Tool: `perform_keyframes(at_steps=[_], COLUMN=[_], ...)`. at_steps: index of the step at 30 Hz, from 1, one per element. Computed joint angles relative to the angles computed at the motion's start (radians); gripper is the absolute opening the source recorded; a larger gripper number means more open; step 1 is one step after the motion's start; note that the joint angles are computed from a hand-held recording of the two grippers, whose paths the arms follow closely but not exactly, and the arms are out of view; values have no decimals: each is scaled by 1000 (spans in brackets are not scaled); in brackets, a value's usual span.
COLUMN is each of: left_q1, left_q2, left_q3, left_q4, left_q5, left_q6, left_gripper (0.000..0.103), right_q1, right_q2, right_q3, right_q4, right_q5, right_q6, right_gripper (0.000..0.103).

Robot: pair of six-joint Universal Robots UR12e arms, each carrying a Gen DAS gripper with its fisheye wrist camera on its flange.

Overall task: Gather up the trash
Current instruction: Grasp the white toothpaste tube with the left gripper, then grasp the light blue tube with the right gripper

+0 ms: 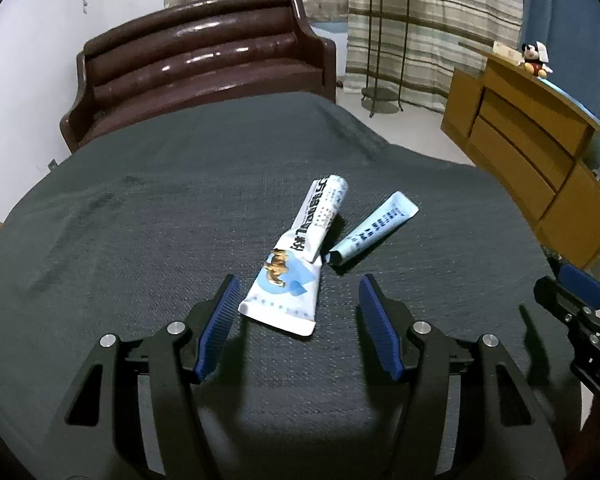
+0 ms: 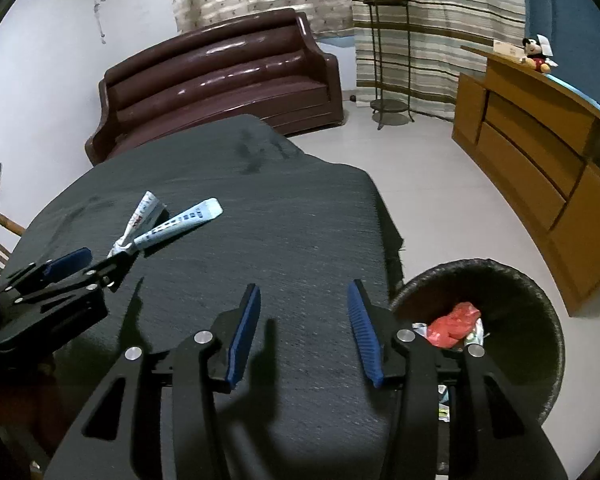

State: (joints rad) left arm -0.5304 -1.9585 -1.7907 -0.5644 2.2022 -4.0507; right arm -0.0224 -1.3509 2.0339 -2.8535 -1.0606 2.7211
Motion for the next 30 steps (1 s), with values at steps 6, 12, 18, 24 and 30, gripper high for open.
perform_keyframes(at_steps=[6,12,18,24,30], left_q1=[23,32,33,37,40], left_q2=[8,8,13,23,56], left_q3=[-18,-27,-43,-64,-108], left_q4=[21,56,92,127,147], left_q5=[-69,-109,-114,-119,-91], left_q6=[31,61,84,79,47], left_gripper=[60,49,40,38,38], right_q1=[14,23,38,61,95], right_q2=[2,5,8,14,19], right_q3=[-7,-11,-13,-23,-35], right_q4=[10,13,11,20,26], right_q5=[1,-4,-13,-22,-20], right_q6=[0,-4,-7,-5,-4], right_gripper=[46,47,48,48,48])
